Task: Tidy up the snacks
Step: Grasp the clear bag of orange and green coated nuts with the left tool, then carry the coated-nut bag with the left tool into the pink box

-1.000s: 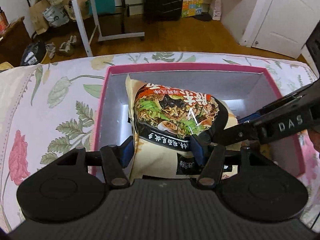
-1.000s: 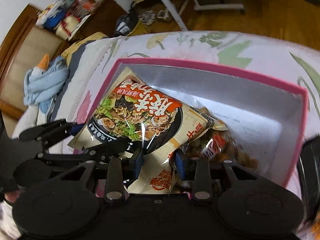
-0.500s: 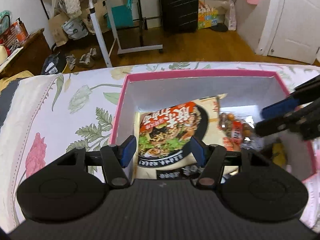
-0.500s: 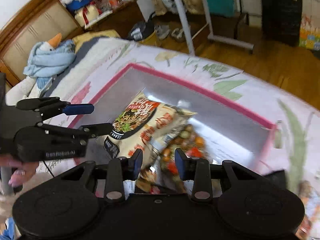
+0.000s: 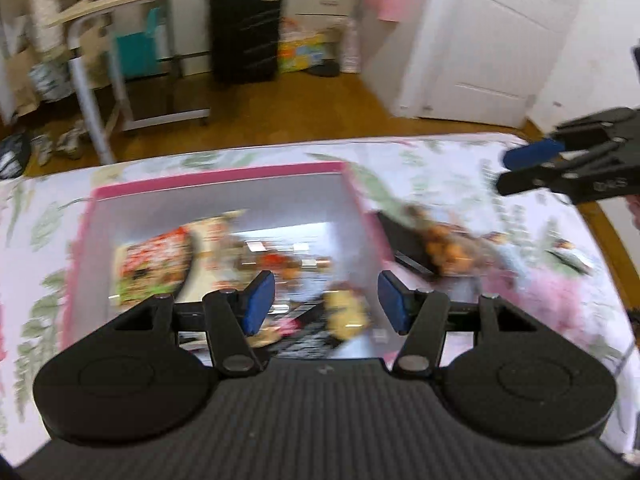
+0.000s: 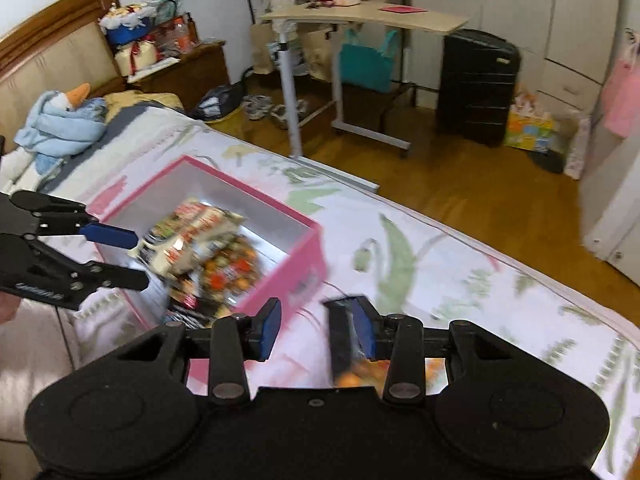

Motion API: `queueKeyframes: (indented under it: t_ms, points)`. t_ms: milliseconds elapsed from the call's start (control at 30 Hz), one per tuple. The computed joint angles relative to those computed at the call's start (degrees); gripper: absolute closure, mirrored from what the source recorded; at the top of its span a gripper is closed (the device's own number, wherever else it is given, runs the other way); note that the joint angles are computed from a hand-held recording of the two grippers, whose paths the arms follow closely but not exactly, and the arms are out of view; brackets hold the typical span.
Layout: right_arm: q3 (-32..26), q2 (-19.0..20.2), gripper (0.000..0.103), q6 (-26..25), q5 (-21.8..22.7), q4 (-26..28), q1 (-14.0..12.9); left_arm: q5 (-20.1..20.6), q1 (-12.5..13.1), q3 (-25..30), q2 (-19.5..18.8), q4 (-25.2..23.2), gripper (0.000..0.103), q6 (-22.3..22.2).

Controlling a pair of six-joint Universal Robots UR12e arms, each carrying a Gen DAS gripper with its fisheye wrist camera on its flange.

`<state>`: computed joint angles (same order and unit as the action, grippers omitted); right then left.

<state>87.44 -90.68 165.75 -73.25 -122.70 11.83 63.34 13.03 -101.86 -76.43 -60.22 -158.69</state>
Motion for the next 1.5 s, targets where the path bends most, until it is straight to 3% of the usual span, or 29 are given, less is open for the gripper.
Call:
queueKeyframes:
  t_ms: [167,267,400,600,700,833,933,1133,1267,1500]
  points:
    - [1.95,-1.46,0.055,0.11,-1.96,1.18,-2.09,-1.17,-4.64,0.94,-1.05,-0.25,0.047,0.79]
    - [2.59,-1.51,0.054,3.52,-0.80,3.10,-3.77,-0.74,-7.22,1.53,-2.17,0.61,0.047,0.05]
    - [3.33,-0.96,0.044,8.94,1.49,6.03,-5.61,0.98,-10.79,2.15,-4.79,3.86,0.047,-3.67]
    - [5.42,0.52,0.033,17.35,6.55,7.72,-8.49,2.66,-14.72,3.22,-9.61,4.96,0.046,-10.20]
    - [6.47,1.41,0.032,20.62,9.76,7.71,-9.63,4.44,-15.98,2.76,-11.31,6.35,0.046,-12.87]
    - [7.78,1.92,0.024,23.20,13.76,6.97,-10.45,8.10,-17.08,1.60,-12.22,8.85,0.043,-13.86]
    - [7.99,2.38,0.016,23.22,14.44,6.76,-10.42,6.52,-16.79,1.13,-12.54,9.73,0.043,-14.33]
    - [8.07,3.26,0.016,24.71,18.00,7.78,-10.60,1.15,-15.78,1.30,-12.85,6.48,0.043,-14.09]
    - [6.64,4.60,0.013,23.05,16.76,10.53,-9.56,1.55,-16.25,0.26,-12.52,8.30,0.044,-13.08]
    - [5.86,5.42,0.006,21.42,13.10,9.36,-7.55,1.12,-16.27,-0.85,-12.17,10.18,0.045,-12.92]
